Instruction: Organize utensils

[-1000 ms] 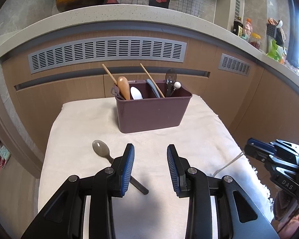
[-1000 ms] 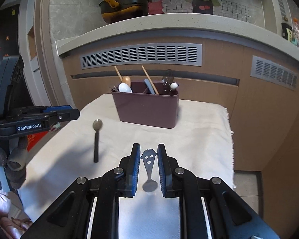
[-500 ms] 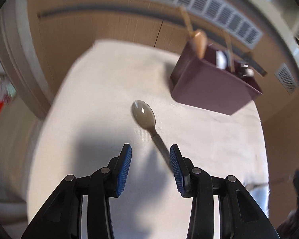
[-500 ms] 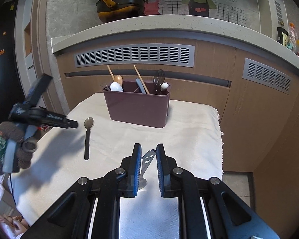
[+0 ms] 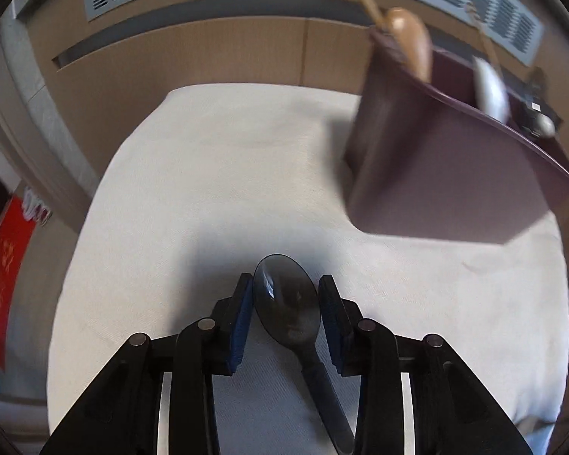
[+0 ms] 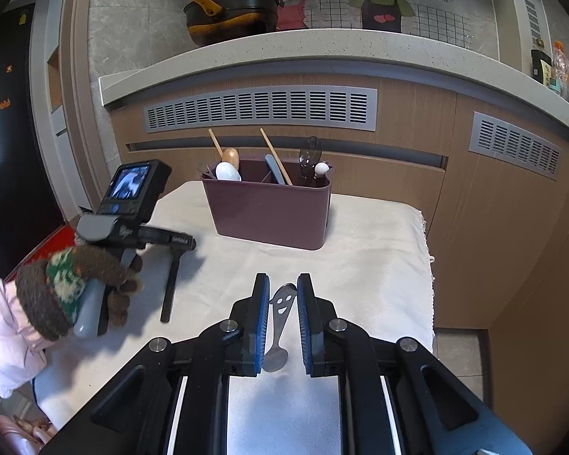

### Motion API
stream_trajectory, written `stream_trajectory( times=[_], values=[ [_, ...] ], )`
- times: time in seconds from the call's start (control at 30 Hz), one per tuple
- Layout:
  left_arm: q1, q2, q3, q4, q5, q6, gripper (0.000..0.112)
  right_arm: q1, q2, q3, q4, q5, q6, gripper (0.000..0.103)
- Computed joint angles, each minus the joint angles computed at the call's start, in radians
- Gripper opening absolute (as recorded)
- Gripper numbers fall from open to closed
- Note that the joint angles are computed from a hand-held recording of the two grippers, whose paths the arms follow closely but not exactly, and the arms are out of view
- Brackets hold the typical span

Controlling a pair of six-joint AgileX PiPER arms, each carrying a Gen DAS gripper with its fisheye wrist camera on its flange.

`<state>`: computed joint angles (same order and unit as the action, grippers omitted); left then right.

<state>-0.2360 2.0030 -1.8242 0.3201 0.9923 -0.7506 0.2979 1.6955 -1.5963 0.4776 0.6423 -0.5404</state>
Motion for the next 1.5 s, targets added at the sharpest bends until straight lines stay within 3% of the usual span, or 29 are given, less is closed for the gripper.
stream_trajectory(
  times=[0.1,0.2,0.4,0.47,0.6,0.7,0.73,0.77,1.13,1.2,1.3,1.5],
  values=[
    [-0.042,-0.155,0.217,0.064,-0.149,-0.050,0.035,0.012,-0.001,-0.012,-0.023,-0.003,0.016,0.008],
    [-0.111,-0.281,0.344,0.196,-0.216,-0.138,0.035,0.026,-0.004,-0.024,-0.047,-0.013,0.024,0.006],
    [-0.220,-0.393,0.391,0.342,-0.201,-0.214,0.035,0.035,0.019,-0.057,-0.086,0.013,0.062,0.005],
    [-0.216,-0.395,0.368,0.323,-0.195,-0.174,0.035,0.032,0.025,-0.059,-0.093,0.019,0.069,0.005],
    [-0.214,-0.389,0.344,0.294,-0.185,-0.153,0.035,0.014,0.082,-0.120,-0.060,0.124,0.030,0.005],
    [-0.215,-0.393,0.355,0.296,-0.201,-0.167,0.035,0.010,0.129,-0.129,-0.037,0.184,-0.019,0.020],
    [-0.213,-0.403,0.364,0.296,-0.205,-0.166,0.035,0.014,0.144,-0.113,-0.055,0.188,-0.005,0.035],
    [-0.214,-0.415,0.386,0.307,-0.214,-0.179,0.035,0.018,0.153,-0.105,-0.068,0.186,0.007,0.042],
    [-0.178,-0.462,0.453,0.275,-0.274,-0.175,0.036,0.107,0.268,-0.112,-0.249,0.117,0.229,0.040],
    [-0.170,-0.469,0.464,0.265,-0.284,-0.173,0.036,0.138,0.263,-0.102,-0.330,0.091,0.271,0.028],
    [-0.160,-0.477,0.473,0.247,-0.293,-0.163,0.036,0.164,0.236,-0.081,-0.404,0.065,0.306,0.028],
    [-0.150,-0.492,0.489,0.225,-0.305,-0.149,0.036,0.138,0.159,-0.092,-0.413,0.035,0.318,0.027]
  ],
)
